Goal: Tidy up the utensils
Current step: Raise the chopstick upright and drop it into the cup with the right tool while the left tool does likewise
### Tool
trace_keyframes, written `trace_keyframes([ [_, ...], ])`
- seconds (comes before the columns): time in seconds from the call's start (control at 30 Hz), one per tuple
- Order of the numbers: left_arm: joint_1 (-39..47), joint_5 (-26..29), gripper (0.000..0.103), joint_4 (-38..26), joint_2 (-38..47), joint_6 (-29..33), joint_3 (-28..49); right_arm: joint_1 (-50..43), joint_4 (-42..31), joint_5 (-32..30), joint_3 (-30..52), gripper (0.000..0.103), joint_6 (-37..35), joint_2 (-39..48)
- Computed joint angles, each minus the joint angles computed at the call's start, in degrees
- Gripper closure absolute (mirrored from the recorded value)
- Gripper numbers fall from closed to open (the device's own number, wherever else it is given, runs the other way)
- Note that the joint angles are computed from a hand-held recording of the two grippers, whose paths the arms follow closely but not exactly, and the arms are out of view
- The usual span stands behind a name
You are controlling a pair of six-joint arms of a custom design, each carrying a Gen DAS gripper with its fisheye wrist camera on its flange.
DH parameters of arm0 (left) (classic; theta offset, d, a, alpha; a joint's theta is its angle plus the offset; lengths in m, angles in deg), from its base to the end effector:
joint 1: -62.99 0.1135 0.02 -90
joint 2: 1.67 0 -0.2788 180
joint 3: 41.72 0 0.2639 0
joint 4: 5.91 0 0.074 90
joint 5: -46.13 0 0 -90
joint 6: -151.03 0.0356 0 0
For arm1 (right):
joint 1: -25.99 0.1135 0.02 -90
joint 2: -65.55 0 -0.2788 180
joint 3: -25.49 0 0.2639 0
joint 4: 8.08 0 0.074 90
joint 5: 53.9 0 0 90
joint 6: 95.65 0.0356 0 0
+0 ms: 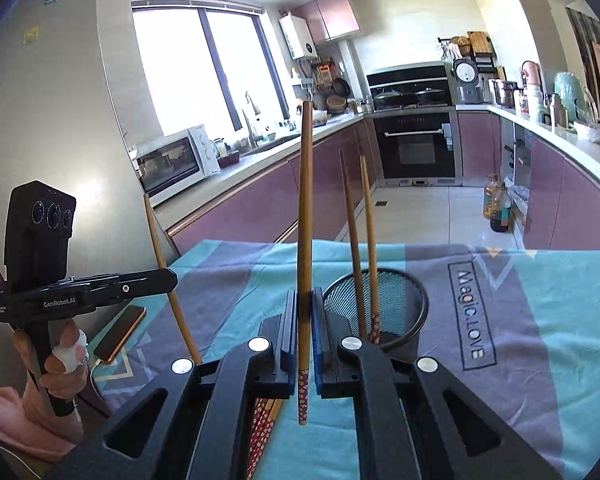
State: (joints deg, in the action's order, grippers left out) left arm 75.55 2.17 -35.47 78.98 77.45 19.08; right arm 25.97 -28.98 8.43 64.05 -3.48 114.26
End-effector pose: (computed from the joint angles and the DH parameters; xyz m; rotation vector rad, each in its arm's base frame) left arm 0.2859 0.0374 0.2240 0.4163 2.1701 -0.6960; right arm 0.1862 0.0165 0.2220 -0.2483 2.0731 0.5311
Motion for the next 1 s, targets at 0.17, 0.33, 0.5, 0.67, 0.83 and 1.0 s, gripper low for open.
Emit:
trace_keyframes([
  [0.17, -3.0, 0.3, 0.096, 2.1, -0.7, -4.3, 2.2, -2.9, -0.8, -1.9, 1.5, 0.097, -1.0, -1.2],
  [0.33, -5.7, 0.3, 0.096, 4.3, -0.8, -8.6, 5.1, -6.0, -1.0, -4.0, 4.4, 0.097, -2.0, -0.8],
  [0.5, -8.0, -0.6, 0.096, 6.1, -0.8, -12.6, 8.3, -6.9, -0.2, -3.5, 6.7, 0.097, -2.3, -0.2],
  [0.67, -10.2, -2.5, 0.096, 8.6, -0.5, -15.9, 10.6, -6.9, 2.6, -1.7, 7.8, 0.097, -2.7, 2.5],
  [0.83, -13.2, -6.6, 0.096, 8.6, 1.4, -15.4, 12.6, -5.5, 4.8, 1.0, 8.3, 0.097, -3.3, 7.0],
  [1.0, -17.2, -12.6, 0.096, 6.8, 3.4, -12.9, 13.5, -4.7, 5.5, 2.3, 8.9, 0.097, -4.3, 12.2],
])
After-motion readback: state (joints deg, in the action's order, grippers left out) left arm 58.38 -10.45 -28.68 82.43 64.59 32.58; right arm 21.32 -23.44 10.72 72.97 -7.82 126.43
